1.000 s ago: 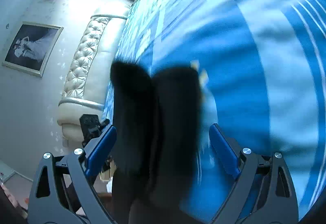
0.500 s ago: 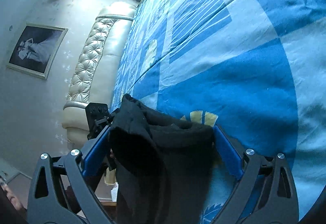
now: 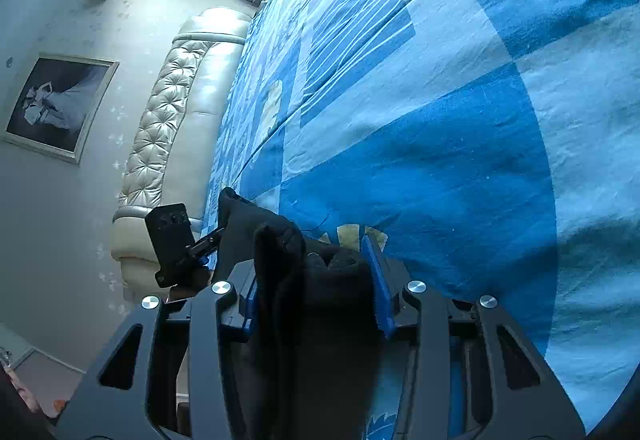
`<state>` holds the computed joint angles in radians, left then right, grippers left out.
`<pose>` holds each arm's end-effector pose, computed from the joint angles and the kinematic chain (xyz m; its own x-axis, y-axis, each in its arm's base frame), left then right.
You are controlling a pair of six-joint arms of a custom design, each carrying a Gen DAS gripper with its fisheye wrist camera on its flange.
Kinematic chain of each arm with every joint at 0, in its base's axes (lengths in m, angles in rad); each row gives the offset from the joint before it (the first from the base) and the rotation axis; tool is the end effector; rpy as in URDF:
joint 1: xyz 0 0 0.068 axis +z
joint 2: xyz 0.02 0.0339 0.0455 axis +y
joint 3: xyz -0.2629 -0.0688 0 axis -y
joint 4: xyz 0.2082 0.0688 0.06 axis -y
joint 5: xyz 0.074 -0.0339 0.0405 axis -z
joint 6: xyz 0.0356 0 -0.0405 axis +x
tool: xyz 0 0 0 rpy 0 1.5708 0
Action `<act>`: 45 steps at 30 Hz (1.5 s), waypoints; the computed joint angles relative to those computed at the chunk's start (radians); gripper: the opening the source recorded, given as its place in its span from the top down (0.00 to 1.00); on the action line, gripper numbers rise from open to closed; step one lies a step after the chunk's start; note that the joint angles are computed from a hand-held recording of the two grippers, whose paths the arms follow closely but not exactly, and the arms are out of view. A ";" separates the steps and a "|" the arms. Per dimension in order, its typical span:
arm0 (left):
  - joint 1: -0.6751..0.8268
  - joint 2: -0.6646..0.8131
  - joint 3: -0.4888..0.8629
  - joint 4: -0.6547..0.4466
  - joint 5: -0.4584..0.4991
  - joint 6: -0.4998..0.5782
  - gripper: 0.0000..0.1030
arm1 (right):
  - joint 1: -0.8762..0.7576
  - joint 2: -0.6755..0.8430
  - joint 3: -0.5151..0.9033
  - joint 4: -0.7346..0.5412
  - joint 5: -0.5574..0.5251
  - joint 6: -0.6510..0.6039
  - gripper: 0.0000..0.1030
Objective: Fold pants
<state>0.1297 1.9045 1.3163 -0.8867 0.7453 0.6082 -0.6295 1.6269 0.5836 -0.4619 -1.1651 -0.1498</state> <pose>0.3226 0.0177 0.1966 -0.8276 0.3155 -0.4643 0.5388 0.6785 -0.4993 0.1786 -0.0896 0.1384 -0.8250 0.5280 -0.2016 0.0612 0.4382 0.8968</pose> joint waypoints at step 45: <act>0.184 0.140 0.299 -0.084 -0.043 0.023 0.74 | 0.543 -0.035 -0.204 1.092 0.274 1.015 0.65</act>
<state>0.3135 2.0444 1.6153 -0.9708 0.7026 0.6310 -0.0865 1.5919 0.3801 0.6306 -0.8915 0.8650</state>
